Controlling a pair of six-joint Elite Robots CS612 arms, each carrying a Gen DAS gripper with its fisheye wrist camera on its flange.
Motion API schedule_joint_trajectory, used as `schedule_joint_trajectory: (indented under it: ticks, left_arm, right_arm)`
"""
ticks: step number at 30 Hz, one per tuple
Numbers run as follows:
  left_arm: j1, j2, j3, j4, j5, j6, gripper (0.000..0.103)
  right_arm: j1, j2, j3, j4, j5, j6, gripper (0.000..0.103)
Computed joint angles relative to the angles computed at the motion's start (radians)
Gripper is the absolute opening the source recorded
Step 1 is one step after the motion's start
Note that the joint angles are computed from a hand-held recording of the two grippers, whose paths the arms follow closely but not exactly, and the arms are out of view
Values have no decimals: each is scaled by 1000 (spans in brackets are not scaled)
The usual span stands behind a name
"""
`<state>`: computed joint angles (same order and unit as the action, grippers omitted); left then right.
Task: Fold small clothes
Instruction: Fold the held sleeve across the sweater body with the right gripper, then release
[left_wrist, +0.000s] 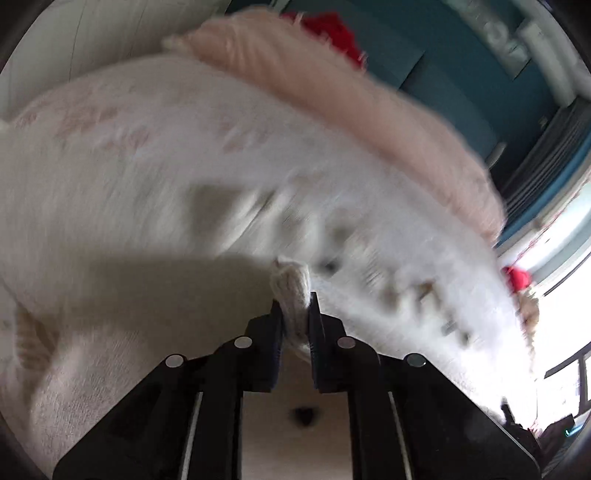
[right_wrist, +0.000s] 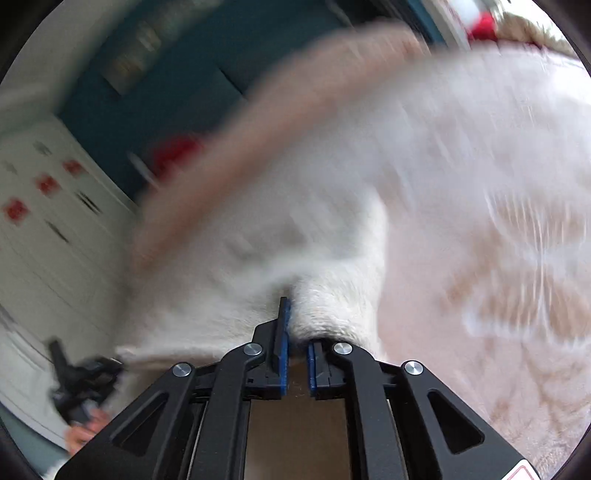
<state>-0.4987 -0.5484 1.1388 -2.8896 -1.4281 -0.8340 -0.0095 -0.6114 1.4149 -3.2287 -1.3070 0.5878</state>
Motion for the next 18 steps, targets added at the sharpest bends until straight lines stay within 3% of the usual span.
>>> schedule_joint_trajectory:
  ticks: [1, 3, 5, 7, 8, 10, 13, 14, 15, 17, 18]
  left_arm:
    - [0, 4, 2, 31, -1, -2, 12]
    - [-2, 0, 42, -30, 12, 12, 14]
    - [-6, -14, 69, -65, 14, 3, 15]
    - [-6, -28, 95, -97, 6, -18, 22]
    - [-5, -40, 117, -109, 6, -27, 25]
    - [-1, -77, 184, -148, 15, -53, 54]
    - [19, -140, 307, -233, 66, -76, 81]
    - [32, -156, 339, -248, 88, -89, 86]
    - [47, -171, 365, -254, 110, -113, 91]
    - [88, -207, 427, -252, 164, -197, 92]
    - [107, -220, 444, -228, 190, -240, 92]
  right_arm:
    - [-2, 10, -7, 63, 17, 6, 6]
    - [-8, -7, 5, 63, 22, 31, 7]
    - [4, -31, 31, -8, -19, 12, 11]
    - [24, -52, 49, -5, -89, -70, 14]
    - [39, -55, 48, 54, -153, -136, 26]
    - [60, -57, 46, 164, -230, -177, 27]
    - [76, -93, 113, 85, -213, -159, 42]
    - [86, -101, 133, 57, -218, -165, 56]
    - [99, -104, 151, 34, -222, -183, 64]
    - [118, -99, 171, 32, -220, -224, 65]
    - [131, -97, 171, 43, -258, -249, 66]
